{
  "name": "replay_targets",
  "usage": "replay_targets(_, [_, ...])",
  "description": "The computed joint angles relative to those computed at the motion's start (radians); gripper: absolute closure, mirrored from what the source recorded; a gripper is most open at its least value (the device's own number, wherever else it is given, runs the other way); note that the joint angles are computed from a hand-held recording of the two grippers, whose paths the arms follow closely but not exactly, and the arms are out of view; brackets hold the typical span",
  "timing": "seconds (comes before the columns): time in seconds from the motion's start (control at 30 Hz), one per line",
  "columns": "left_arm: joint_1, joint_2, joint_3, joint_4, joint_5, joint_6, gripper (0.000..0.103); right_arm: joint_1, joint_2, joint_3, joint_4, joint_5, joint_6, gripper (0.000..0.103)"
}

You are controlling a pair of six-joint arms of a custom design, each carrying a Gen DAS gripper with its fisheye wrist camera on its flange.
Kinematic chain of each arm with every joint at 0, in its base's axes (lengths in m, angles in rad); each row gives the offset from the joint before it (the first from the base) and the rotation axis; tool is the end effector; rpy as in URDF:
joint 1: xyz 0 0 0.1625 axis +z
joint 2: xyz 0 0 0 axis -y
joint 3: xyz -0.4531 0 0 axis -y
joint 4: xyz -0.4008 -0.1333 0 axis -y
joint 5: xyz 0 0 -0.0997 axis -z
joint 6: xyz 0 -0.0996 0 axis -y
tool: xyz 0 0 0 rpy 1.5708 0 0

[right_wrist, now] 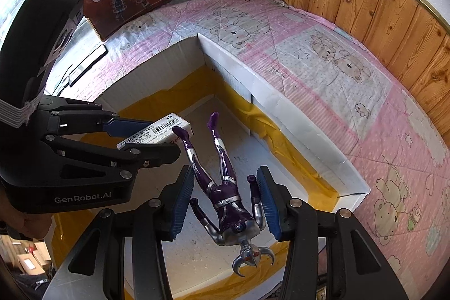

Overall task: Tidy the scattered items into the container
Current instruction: 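Lower both grippers into the box and open them to drop the items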

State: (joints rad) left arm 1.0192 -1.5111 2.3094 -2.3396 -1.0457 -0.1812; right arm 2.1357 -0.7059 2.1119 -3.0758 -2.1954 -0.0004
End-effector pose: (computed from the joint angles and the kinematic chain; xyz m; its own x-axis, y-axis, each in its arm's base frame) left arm -0.0556 -0.4400 0.2387 -0.8117 0.3050 -0.4982 0.3838 0.9214 -0.0613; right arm 0.3406 -0.3972 -0.0095 -0.7159 -0.3858 0.5820 -0.5330 0.8403 -0.0986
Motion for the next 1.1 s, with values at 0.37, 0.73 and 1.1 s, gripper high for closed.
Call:
replay_targets(0.37, [0.019, 0.038, -0.023, 0.018, -0.008, -0.012, 0.064, -0.015, 0.017, -0.03, 0.091, -0.008, -0.03, 0.055])
replay_targets(0.73, [0.041, 0.092, -0.055, 0.018, -0.014, -0.005, 0.064, -0.049, 0.035, -0.063, 0.199, -0.008, -0.034, 0.076])
replay_targets(1.1, [0.058, 0.148, -0.066, 0.008, 0.011, -0.011, 0.064, -0.07, 0.043, -0.079, 0.245, 0.008, -0.019, 0.079])
